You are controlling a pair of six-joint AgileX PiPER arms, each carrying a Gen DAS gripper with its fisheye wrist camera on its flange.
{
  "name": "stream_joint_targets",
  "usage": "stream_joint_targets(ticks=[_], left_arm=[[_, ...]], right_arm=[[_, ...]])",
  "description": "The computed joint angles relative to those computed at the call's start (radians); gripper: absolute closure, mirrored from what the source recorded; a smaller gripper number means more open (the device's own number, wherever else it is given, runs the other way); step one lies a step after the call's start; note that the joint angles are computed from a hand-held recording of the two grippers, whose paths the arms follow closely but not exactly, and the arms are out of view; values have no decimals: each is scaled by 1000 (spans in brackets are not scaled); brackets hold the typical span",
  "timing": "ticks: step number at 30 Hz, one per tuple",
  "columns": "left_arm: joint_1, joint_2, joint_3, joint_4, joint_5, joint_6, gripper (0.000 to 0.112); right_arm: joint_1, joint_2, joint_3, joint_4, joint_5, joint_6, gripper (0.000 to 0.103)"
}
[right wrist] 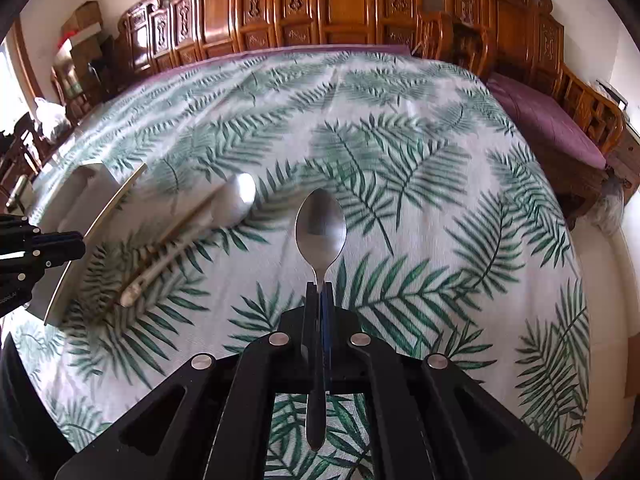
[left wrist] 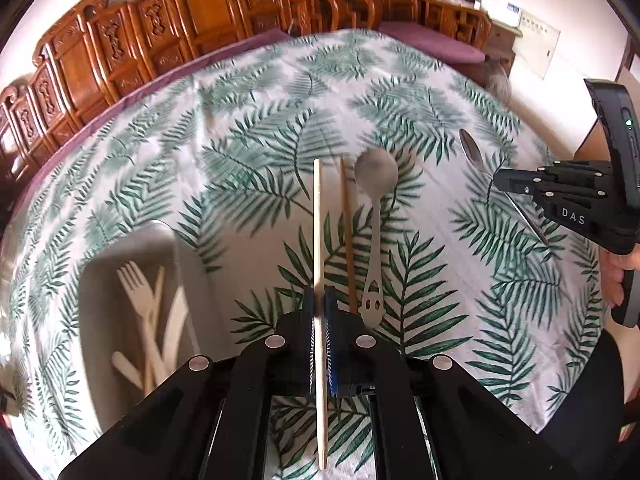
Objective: Organize utensils
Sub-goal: 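Grasp a wooden chopstick with the left tool while the right tool holds the metal spoon, then lower the chopstick and metal spoon into the grey tray and open both tools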
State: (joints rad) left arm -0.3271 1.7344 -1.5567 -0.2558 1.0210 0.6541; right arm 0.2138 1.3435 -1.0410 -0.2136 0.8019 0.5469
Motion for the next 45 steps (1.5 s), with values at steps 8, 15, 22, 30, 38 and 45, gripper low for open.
stream_joint_targets(ticks=[8,15,22,30,38,45], left_arm=[[96,-66,-29,-90,54,67,108],[164,-103,-44,-134,82,108,108],[224,-108,-56,-152,80,127,108],[303,-63,-70,-144,64,146,108],[358,-6,-106,-142,47,154,108],[382,17,-114,-158,39,158,108]], right_arm=[[49,0,-96,-21,48,8,100],[98,6,-141,-39,72,28,100],[154,17,-192,-58,97,47,100],[254,44,-278,-88,131,78,100],[354,107,-393,-118,165,118,100],[401,186,-469,-116,175,153,100]])
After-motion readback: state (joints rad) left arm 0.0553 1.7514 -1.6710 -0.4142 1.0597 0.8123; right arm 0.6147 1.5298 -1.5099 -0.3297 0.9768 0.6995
